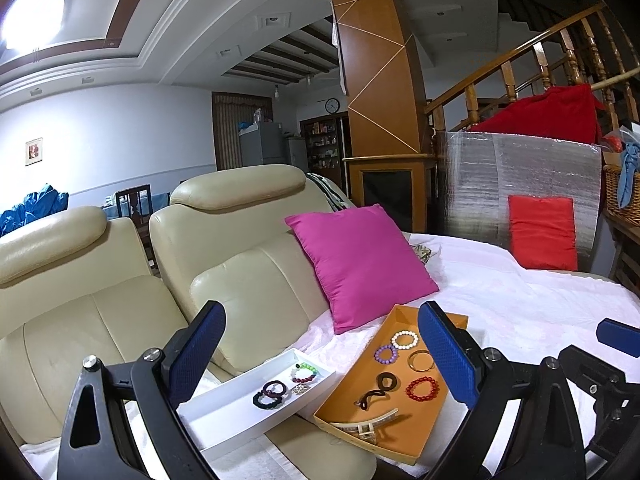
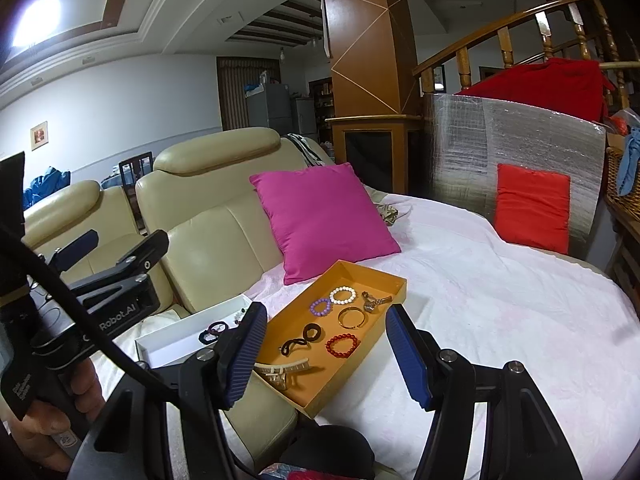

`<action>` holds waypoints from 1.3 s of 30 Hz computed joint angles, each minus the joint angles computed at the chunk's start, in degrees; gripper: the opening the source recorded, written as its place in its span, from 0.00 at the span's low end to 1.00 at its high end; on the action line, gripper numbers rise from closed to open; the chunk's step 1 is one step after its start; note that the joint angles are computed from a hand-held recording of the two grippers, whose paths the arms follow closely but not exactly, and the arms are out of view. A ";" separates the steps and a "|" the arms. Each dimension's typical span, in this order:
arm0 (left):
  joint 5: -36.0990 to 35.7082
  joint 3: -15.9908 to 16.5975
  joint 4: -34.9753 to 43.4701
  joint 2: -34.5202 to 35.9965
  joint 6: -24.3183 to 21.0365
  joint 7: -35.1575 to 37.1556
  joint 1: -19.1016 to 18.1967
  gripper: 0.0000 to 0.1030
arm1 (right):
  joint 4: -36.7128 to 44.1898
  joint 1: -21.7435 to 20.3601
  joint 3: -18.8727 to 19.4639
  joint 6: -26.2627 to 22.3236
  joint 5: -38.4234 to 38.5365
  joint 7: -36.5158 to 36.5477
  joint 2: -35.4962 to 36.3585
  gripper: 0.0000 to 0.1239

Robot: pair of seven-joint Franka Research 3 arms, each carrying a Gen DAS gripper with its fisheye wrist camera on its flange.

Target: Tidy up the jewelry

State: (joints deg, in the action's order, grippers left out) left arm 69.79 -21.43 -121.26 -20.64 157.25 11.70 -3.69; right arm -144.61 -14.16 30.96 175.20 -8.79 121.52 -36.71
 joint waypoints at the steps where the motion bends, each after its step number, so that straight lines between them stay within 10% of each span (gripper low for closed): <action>1: 0.08 0.16 -0.11 -0.05 0.15 -0.07 0.08 0.94 | 0.36 -0.27 0.34 -0.28 -0.16 0.02 0.31 0.53; 23: 0.32 1.68 2.05 3.38 -2.23 0.06 0.58 0.94 | 8.29 -2.22 1.94 -1.62 -10.66 4.78 11.18 0.53; 39: 0.91 2.85 5.87 6.76 -5.88 1.13 -2.43 0.94 | 11.85 2.60 -5.06 -1.06 -16.12 6.47 17.04 0.53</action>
State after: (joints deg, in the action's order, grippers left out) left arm 70.70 -18.58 -115.39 -13.88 151.37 12.83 -6.12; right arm -132.76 -11.57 25.89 174.14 -24.90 127.99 -19.67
